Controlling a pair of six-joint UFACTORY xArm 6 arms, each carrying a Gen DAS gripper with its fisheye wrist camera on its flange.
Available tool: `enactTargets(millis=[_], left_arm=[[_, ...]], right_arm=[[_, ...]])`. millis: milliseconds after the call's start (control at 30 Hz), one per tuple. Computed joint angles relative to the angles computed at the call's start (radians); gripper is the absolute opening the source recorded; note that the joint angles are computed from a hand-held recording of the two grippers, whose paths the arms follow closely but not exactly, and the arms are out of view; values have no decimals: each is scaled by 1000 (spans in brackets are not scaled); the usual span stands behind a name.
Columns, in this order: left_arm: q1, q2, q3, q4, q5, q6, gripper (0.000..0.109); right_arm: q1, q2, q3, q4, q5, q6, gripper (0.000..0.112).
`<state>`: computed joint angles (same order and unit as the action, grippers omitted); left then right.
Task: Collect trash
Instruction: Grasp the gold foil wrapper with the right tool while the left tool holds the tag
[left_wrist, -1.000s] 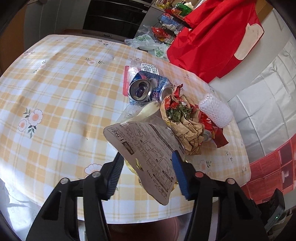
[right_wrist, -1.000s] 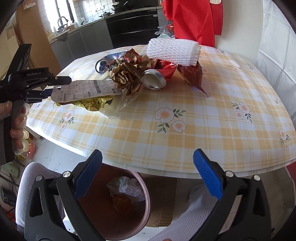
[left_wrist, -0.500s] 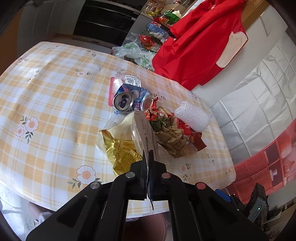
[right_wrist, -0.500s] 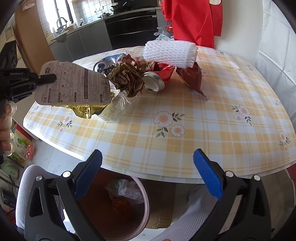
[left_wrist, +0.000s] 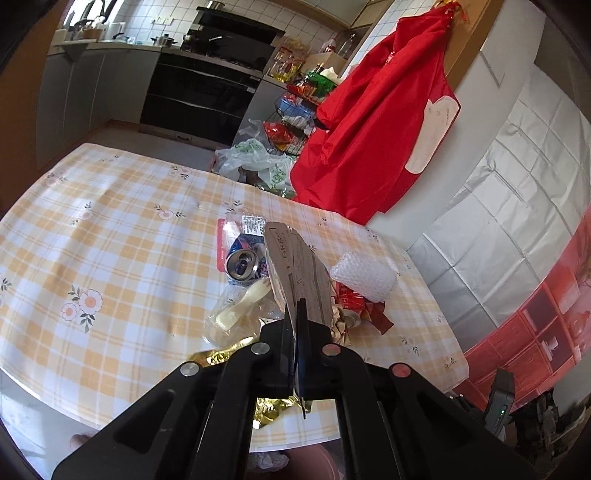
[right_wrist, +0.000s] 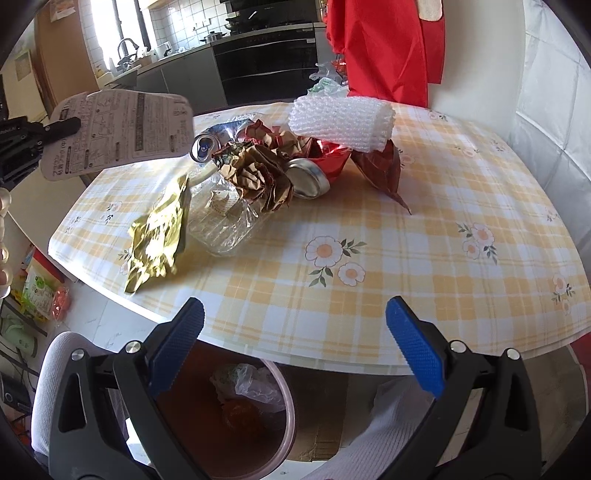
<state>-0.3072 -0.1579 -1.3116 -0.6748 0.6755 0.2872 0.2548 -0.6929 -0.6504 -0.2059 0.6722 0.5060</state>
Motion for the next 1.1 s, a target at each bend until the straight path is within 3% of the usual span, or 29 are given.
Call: enactTargets(millis=[267, 433, 567, 867, 1000, 1100], left_arm=[[71, -108, 129, 3, -47, 11, 1], [115, -165, 208, 29, -64, 9, 1], [145, -208, 261, 35, -63, 25, 1], [209, -259, 319, -9, -30, 59, 1], [222, -281, 334, -32, -19, 74, 1], [226, -298, 346, -38, -11, 81, 1]], right_arm=[[1, 101, -81, -45, -47, -64, 96], [35, 174, -132, 22, -82, -126, 92], [89, 247, -158, 92, -112, -164, 75], [161, 430, -238, 315, -155, -206, 55], [166, 449, -254, 367, -135, -214, 23], [175, 413, -240, 344, -151, -197, 13]])
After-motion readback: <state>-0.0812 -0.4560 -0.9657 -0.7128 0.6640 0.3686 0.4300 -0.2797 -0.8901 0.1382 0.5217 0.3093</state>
